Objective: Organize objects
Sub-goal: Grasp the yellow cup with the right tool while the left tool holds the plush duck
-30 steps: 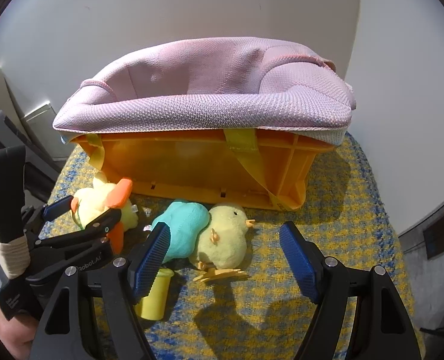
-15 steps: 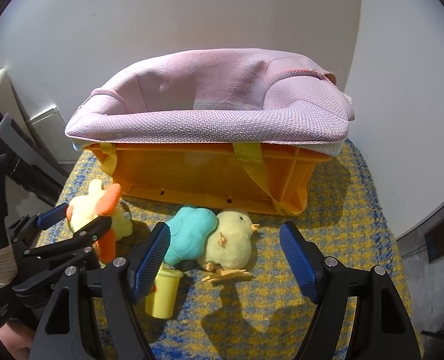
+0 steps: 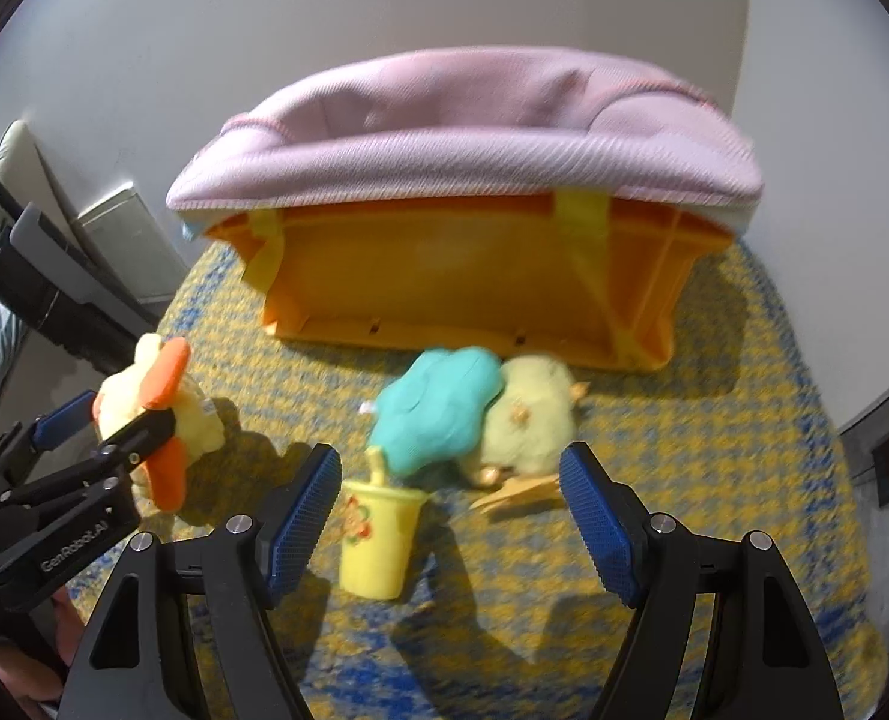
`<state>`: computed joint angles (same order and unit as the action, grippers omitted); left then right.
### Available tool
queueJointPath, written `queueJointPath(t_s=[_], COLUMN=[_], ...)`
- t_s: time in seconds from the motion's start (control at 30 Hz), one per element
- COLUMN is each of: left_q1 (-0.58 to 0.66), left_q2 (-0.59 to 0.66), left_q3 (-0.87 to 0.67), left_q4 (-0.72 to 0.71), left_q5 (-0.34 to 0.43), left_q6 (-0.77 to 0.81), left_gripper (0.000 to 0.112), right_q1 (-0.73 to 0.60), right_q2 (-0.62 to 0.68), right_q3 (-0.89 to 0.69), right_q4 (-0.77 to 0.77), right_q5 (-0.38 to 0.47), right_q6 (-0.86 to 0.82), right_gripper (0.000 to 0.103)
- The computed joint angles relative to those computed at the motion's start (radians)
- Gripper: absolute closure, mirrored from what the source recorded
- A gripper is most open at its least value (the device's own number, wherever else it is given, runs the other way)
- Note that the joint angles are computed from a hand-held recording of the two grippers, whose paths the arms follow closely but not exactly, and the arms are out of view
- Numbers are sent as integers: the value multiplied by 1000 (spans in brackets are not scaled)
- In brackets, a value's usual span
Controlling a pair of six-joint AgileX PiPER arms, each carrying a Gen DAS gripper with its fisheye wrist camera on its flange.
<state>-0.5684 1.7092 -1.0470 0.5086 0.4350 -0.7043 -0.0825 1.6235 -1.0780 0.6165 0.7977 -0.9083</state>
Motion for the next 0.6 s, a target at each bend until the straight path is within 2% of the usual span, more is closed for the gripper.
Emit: queueJointPath(t_s=[0.2, 0.3, 0.4, 0.5, 0.53, 0.6], left_q1=[54, 66, 82, 88, 89, 88], left_q2=[-33, -43, -52, -55, -57, -61], left_q3=[87, 115, 136, 145, 147, 148], left_q4=[21, 49, 20, 11, 6, 3], left_q5=[-44, -60, -74, -82, -84, -86], left_q6=[-16, -40, -14, -7, -2, 1], left_gripper=[34, 34, 34, 34, 34, 34], right_q1=[63, 107, 141, 152, 152, 148], right_q2=[8, 11, 19, 37, 43, 43], right_q3=[59, 86, 103, 102, 100, 101], right_q4=[-37, -81, -124, -142, -143, -137], right_q5=[-41, -78, -104, -108, -104, -99], right_q6=[66, 114, 156, 174, 174, 162], right_gripper=[29, 36, 46, 59, 66, 66])
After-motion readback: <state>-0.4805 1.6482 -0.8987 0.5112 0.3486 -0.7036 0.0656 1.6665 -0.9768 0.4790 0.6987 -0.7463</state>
